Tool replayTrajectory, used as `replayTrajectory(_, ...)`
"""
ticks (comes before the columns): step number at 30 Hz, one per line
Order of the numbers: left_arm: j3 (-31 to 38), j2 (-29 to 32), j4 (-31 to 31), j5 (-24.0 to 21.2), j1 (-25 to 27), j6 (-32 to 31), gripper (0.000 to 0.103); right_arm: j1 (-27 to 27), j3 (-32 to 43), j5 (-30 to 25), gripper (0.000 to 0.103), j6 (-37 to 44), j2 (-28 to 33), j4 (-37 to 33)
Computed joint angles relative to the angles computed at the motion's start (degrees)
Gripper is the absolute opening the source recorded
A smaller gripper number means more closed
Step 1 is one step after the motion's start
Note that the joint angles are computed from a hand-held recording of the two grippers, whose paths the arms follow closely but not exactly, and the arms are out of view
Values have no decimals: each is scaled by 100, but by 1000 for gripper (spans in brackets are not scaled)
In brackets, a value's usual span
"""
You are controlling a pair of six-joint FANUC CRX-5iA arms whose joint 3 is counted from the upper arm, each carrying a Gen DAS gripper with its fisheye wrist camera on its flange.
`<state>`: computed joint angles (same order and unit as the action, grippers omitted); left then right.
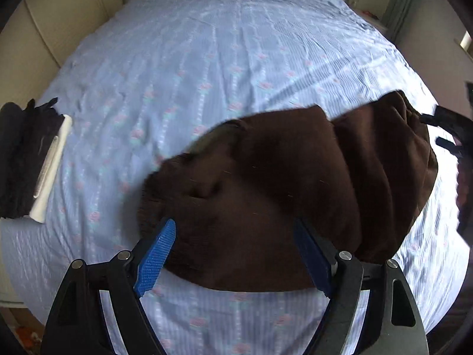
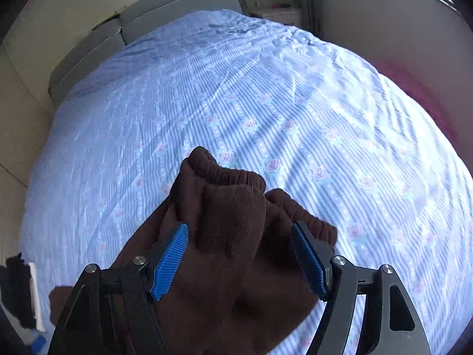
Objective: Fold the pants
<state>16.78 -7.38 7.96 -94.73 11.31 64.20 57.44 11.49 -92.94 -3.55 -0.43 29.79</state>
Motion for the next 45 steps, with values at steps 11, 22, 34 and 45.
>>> replayTrajectory(11, 44, -36, 9, -260, 162, 273, 82, 58, 106, -209, 10, 249, -19, 133)
replayTrajectory(22, 107, -147, -312, -411, -297, 442, 82, 684, -511, -1140, 10, -274, -674, 60)
replayTrajectory(34, -469, -563, 354, -375, 1153, 497, 87, 1435, 586, -2794, 78, -865, 176, 476)
replayTrajectory(45, -306, 1205, 2673, -932, 2253, -920, 87, 1783, 2283, -923, 77, 1097, 1424, -11)
